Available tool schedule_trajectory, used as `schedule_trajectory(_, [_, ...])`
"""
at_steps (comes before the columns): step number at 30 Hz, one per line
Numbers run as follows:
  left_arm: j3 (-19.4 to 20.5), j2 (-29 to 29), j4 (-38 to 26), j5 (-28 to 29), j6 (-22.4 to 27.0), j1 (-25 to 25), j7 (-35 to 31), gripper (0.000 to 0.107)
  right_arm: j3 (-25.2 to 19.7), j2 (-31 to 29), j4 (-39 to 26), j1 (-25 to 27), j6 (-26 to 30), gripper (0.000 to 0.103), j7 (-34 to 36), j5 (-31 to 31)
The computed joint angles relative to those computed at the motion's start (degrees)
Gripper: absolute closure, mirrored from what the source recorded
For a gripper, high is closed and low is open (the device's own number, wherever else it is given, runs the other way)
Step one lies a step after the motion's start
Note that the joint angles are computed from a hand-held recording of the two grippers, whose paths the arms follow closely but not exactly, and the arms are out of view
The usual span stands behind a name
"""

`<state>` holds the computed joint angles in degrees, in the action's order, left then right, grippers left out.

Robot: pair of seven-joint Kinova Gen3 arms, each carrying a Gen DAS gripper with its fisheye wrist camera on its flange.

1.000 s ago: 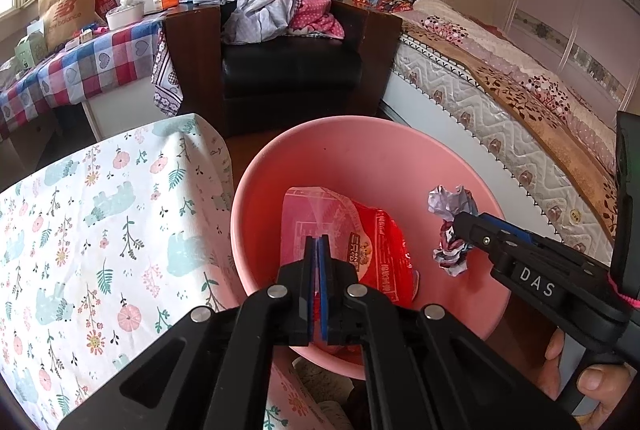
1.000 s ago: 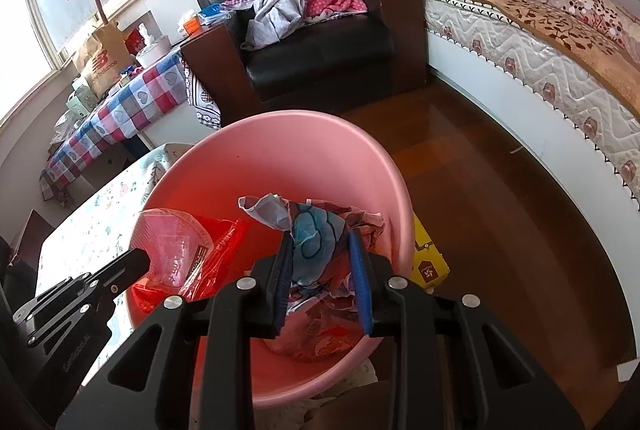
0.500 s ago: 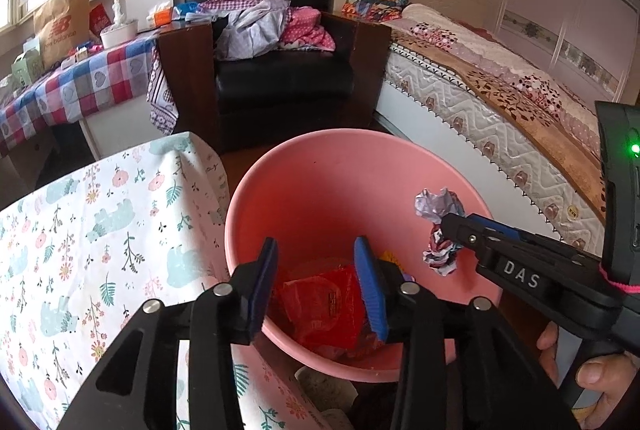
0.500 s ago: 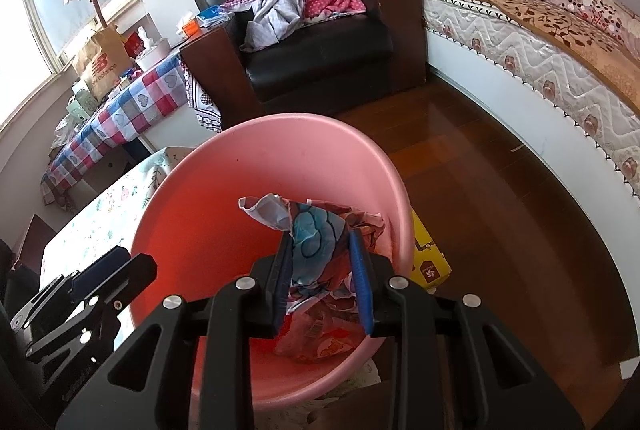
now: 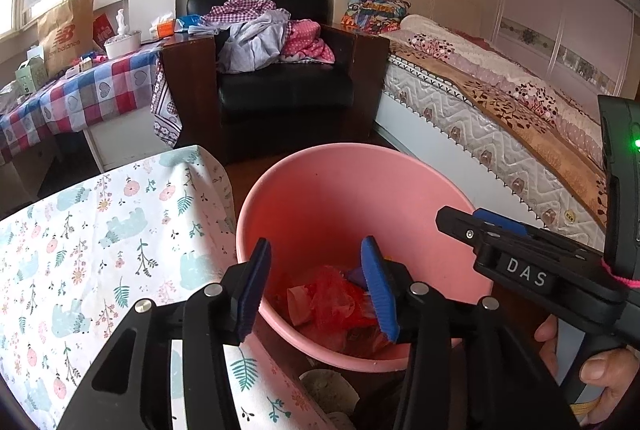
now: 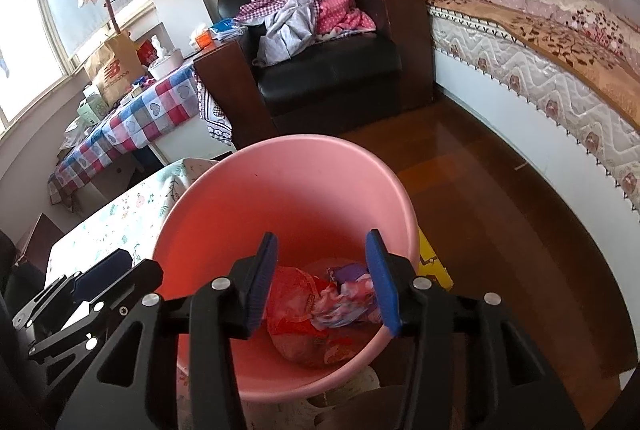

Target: Collect trash

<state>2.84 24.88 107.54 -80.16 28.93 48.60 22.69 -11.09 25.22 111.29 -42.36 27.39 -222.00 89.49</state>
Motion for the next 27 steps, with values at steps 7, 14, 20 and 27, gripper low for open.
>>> schedule_trajectory(7, [0.7, -1.4, 1.2, -0.9, 1.9, 0.8, 1.3, 0.058, -1.6, -2.0, 2.1, -1.3, 3.7, 0.056, -3.2, 3.4])
schedule_trajectory(14, [3.1, -3.2, 3.1, -2.4, 4.4, 0.3, 3.8, 0.057, -3.2, -3.1, 3.7, -5.2, 12.1, 0.055, -4.0, 2.2])
schedule_trajectory(20, [4.9, -4.5, 4.5, -2.5, 6.0, 0.1, 4.7, 0.056, -3.9, -3.6, 4.3, -8.5, 17.4, 0.055, -3.8, -0.4])
schedule_trajectory(27, [7.3, -6.8, 7.4, -5.2, 9.3, 0.3, 9.0, 0.056, -4.4, -4.9, 5.0, -10.3, 17.5, 0.055, -3.3, -2.0])
